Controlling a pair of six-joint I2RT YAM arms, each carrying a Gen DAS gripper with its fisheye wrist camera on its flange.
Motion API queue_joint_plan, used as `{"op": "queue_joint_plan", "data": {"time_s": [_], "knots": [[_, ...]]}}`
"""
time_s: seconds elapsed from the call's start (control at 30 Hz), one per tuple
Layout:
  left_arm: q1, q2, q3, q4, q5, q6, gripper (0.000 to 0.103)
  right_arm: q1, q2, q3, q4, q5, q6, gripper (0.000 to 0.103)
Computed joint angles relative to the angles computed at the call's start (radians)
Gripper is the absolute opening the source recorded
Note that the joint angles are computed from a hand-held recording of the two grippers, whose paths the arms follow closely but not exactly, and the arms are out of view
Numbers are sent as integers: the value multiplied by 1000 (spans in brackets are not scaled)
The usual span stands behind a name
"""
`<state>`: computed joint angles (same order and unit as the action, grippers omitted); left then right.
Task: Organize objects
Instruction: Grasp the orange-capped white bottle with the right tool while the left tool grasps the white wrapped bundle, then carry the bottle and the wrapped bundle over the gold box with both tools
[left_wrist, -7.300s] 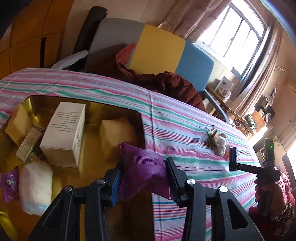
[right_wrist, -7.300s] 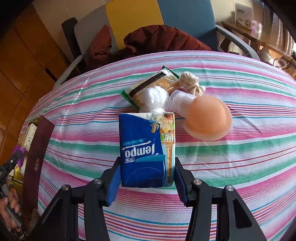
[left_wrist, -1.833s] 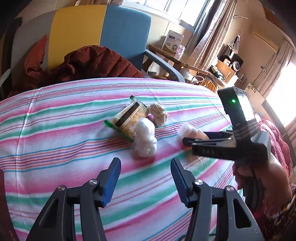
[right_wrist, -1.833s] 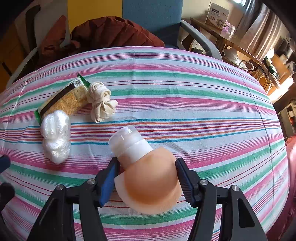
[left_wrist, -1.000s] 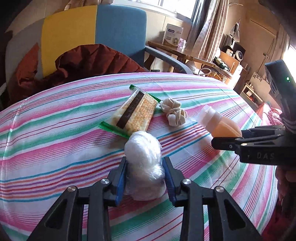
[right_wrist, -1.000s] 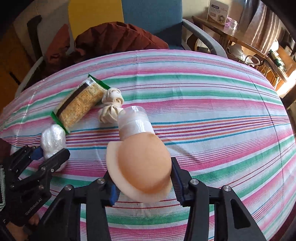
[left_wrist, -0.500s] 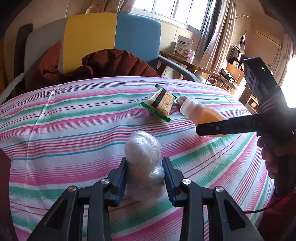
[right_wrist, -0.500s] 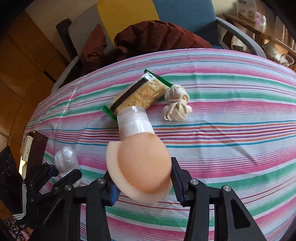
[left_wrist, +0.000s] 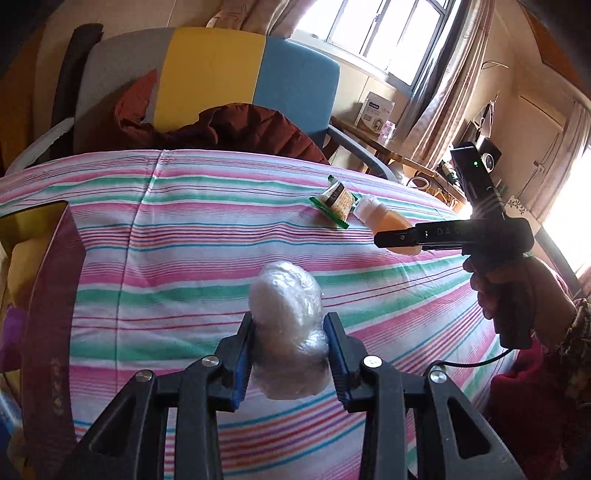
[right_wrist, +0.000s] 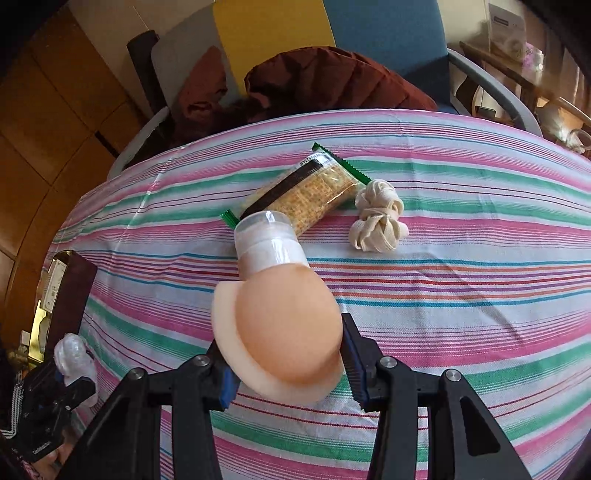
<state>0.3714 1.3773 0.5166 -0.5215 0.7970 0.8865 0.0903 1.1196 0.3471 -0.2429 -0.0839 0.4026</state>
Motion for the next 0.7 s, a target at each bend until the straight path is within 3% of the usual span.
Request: {"op": "queue_joint_plan", "data": {"time_s": [0.2,0.43,0.7], "knots": [[197,33,112,-309,58,299,36,35,16,3,7,19,2,47],[422,125,275,-554,78,590,36,43,-9,-2,11,35,-2,47],[591,352,488,-573,26,648,36,72,-36,-2,3,73,4,47]]}}
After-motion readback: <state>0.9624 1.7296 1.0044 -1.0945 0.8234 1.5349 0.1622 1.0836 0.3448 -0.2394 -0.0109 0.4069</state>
